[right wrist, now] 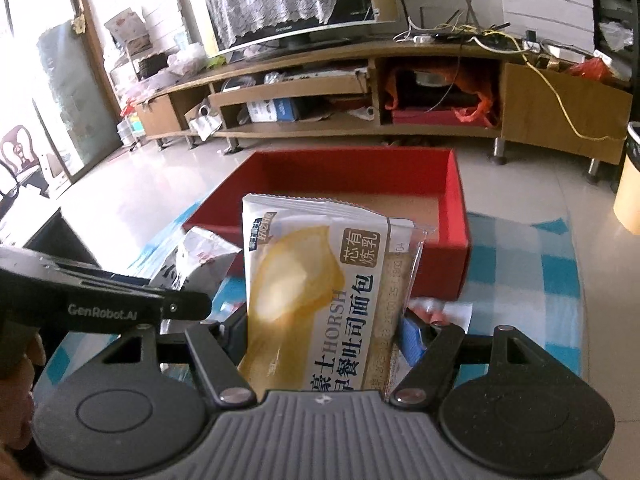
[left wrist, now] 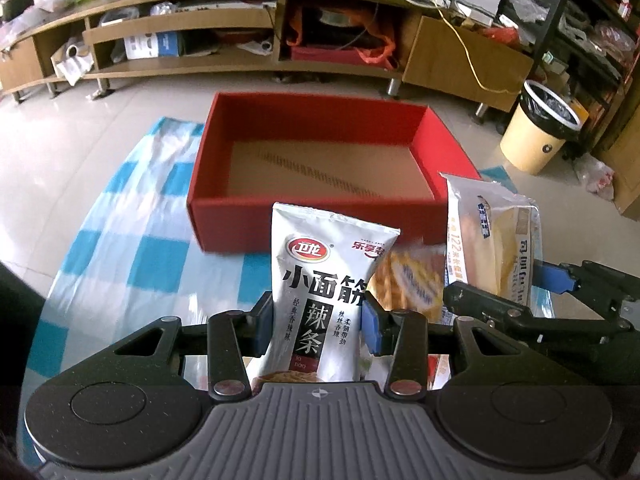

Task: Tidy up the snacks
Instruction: 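Lower both held packs into the red box and open both tools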

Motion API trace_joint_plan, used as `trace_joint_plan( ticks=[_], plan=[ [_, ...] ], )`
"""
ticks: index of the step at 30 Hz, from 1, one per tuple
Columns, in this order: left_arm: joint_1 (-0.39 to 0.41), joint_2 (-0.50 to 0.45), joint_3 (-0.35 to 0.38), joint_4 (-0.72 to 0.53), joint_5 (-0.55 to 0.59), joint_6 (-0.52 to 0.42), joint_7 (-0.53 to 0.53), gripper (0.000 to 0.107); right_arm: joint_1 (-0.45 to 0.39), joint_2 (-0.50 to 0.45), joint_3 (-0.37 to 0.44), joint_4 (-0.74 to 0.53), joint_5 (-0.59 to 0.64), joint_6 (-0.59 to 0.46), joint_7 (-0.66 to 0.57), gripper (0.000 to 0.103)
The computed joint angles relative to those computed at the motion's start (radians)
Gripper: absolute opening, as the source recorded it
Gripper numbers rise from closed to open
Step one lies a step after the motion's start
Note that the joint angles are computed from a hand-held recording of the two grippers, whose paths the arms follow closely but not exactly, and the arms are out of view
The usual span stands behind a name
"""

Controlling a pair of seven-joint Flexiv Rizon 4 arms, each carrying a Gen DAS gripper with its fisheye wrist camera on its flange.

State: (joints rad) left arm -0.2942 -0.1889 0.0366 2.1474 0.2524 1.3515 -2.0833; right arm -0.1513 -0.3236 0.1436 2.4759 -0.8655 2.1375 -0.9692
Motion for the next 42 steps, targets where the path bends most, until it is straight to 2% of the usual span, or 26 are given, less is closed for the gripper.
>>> trace_joint_plan(
  ticks=[10,19,27,34,42],
  plan=[
    [-0.009,-0.088,0.021,-0.121,-0.016,0.008,0.005,0.052,-0.012,-0.087,0.022,-0.153,-0.017,-0.039,0.064,0.070],
    [-0.032,-0.186,0.074,-0.255,-0.016,-0.015,-0.007,0.052,0.007,-0.175,0.048,-0.302,0.019,-0.100,0.058,0.070],
    [-0.050,-0.267,0.113,-0.353,-0.018,-0.042,-0.025,0.052,-0.023,-0.274,0.122,-0.441,0.044,-0.176,0.041,0.070],
    [-0.065,-0.335,0.142,-0.429,-0.005,-0.088,-0.042,0.052,-0.028,-0.345,0.177,-0.522,0.107,-0.269,-0.020,0.070],
    [-0.056,-0.368,0.141,-0.454,-0.009,-0.136,-0.038,0.053,0.005,-0.386,0.192,-0.570,0.195,-0.344,-0.112,0.070]
  ],
)
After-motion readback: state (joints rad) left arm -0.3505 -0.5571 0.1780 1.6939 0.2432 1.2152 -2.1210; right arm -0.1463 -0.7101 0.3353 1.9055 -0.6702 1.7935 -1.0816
